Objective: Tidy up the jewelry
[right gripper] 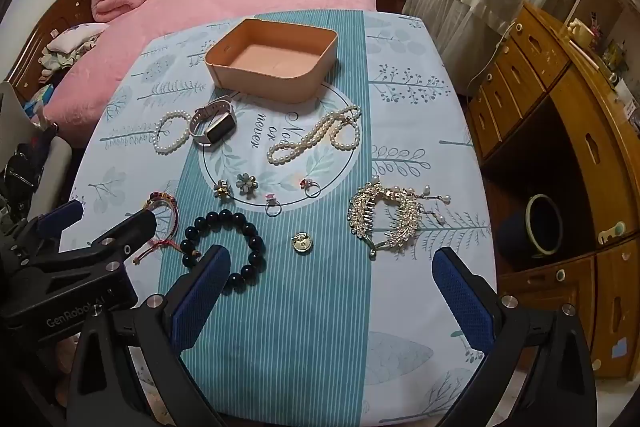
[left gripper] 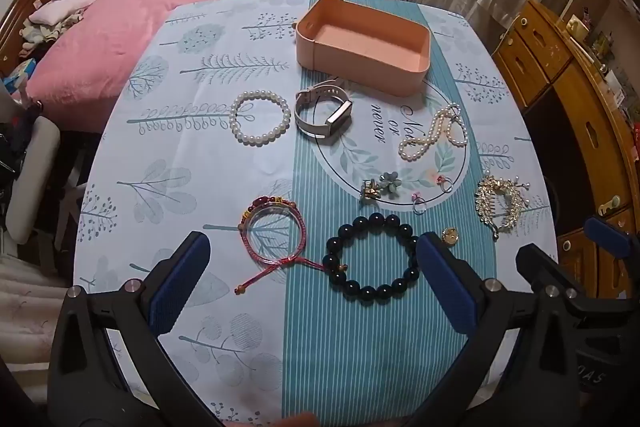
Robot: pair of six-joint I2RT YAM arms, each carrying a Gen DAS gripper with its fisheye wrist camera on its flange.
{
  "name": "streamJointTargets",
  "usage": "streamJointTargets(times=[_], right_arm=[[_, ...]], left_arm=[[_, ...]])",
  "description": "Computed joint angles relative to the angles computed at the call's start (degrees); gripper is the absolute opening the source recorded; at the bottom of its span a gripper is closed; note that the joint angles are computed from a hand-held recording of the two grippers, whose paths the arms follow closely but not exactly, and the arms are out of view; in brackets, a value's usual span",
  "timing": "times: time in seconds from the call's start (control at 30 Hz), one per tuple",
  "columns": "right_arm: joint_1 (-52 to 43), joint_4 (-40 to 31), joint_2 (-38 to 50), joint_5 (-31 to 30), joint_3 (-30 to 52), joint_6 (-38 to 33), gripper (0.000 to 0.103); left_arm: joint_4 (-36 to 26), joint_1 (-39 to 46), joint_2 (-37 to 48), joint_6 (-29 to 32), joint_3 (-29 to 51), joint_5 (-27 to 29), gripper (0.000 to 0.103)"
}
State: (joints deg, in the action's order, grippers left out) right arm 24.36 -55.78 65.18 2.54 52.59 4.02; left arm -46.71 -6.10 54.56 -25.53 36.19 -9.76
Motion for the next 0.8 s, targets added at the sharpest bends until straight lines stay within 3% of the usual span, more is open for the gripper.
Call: streamJointTargets(times=[0.2, 0.8], right_arm=[[-1.38, 0.36, 1.53, -0.81, -0.35, -1.71, 0.102], [-3.06, -1.02, 4.54, -2.11, 3.87, -3.44, 0.102]], left_arm=[[-0.18, 2.30, 3.11, 1.05, 1.05, 2.62, 0.100], [-2.30, 0.35, 6.55, -0.70, 5.47, 1.23, 0.100]])
